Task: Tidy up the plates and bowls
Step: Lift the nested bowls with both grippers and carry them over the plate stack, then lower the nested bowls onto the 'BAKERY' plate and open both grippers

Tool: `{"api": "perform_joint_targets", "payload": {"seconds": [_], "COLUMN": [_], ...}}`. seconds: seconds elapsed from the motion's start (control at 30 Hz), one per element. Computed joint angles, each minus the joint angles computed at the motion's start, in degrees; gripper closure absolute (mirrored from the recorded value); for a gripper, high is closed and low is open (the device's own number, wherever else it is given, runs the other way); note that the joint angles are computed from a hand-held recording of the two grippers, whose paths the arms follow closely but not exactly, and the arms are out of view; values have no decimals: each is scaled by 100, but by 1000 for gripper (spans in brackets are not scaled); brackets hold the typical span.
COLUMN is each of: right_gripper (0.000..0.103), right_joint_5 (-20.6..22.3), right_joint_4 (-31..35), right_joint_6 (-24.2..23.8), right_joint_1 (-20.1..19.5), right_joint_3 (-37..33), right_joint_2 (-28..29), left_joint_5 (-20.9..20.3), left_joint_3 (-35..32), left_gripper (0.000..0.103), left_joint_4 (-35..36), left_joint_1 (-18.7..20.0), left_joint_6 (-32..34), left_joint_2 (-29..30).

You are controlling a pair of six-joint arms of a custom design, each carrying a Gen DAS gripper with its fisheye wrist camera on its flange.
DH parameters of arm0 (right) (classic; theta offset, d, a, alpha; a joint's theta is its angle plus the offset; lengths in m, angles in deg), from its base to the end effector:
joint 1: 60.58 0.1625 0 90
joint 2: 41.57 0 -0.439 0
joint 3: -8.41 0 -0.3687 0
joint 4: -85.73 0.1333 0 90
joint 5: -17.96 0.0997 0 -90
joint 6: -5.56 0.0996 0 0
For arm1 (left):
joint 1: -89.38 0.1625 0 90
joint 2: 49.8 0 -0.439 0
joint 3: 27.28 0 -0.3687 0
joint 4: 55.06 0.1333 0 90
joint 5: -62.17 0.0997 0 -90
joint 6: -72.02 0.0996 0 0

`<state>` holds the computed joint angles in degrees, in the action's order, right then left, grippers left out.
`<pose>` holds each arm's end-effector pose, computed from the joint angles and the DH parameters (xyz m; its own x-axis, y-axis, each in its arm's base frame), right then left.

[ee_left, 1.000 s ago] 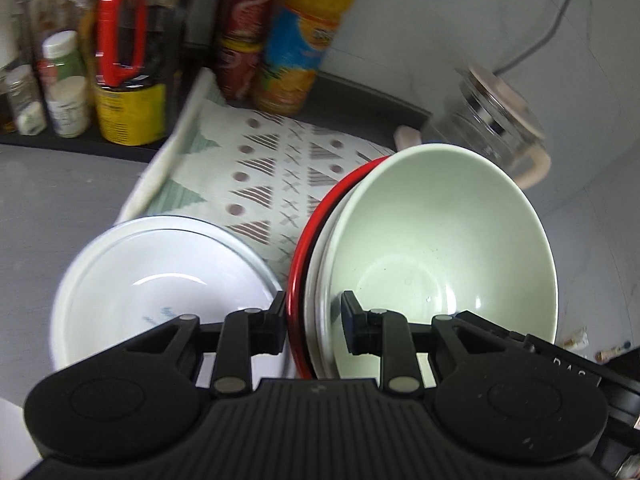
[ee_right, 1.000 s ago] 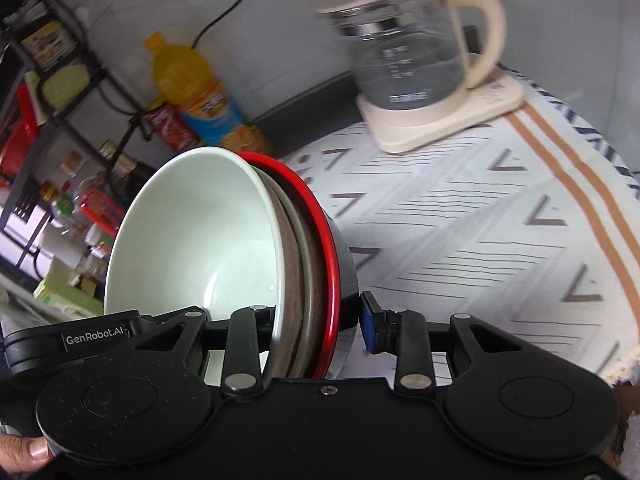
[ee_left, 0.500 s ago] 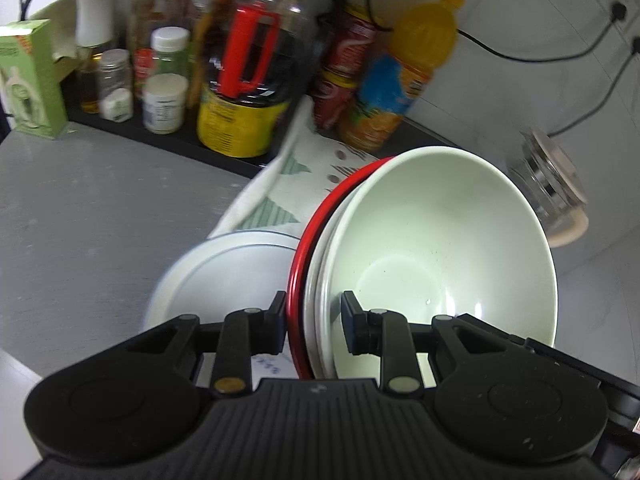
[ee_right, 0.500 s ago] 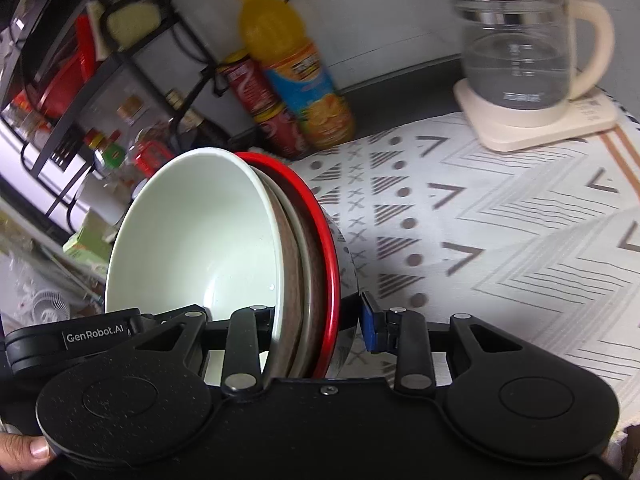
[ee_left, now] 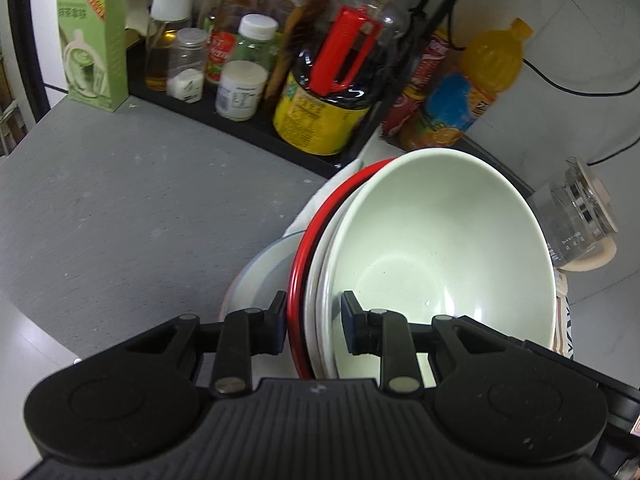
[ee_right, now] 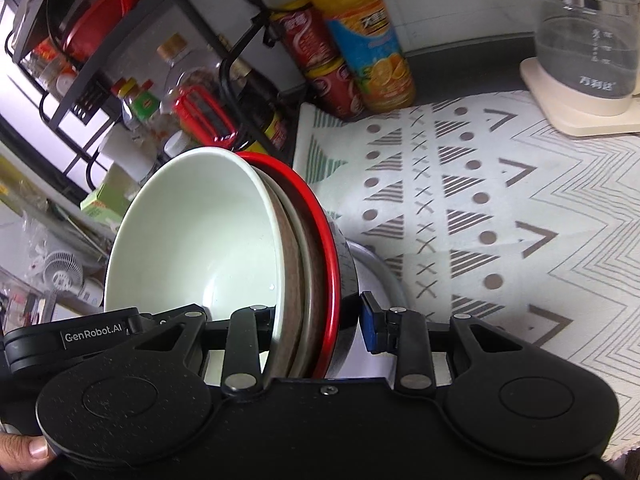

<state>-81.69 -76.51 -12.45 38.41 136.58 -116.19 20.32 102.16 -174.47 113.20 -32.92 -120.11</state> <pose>0.1873 -0.4375 0.2281 -0.8882 -0.3853 0.2501 -0.4444 0.8586 -0.2557 -0.2736 -0.3476 0.1522 -0.7853 -0.5347 -0.3122 -0.1388 0.6434 -0.7529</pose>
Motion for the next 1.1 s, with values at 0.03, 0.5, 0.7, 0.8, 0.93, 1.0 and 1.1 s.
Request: {"api": "perform_joint_targets", "payload": {"seconds": [0.03,0.5,0.7,0.8,0.93,1.0,1.1], "right_gripper": [71,71,71,71,71,71,71], "right_joint_5": [-12,-421,-570,-611,-638,-649,-702], "right_joint_4": [3,-7,-33,-30,-42,-118,-116], "right_joint_6": [8,249,334,396,465,430,503], "right_joint_1": [18,84,52,53,29,19,-1], "right_joint_3": [1,36,67,82,102,142,149], "right_joint_2": [27,269,322,355,403,410,425], "left_joint_5": [-22,-358,-543,-610,-658,-628,-650], "left_joint_3": [19,274,296,333,385,438,479], "left_gripper": [77,77,77,77,77,77,76], "left_joint_4": [1,-867,-1027,-1136,-1278,-1443,-1652], "left_joint_1": [8,336,470,532,572,579,635], "left_joint_6": [-10,625,890,987,1147,1294,1475], "left_joint_2": [-26,-27,-24,-45,-85,-99,-94]}}
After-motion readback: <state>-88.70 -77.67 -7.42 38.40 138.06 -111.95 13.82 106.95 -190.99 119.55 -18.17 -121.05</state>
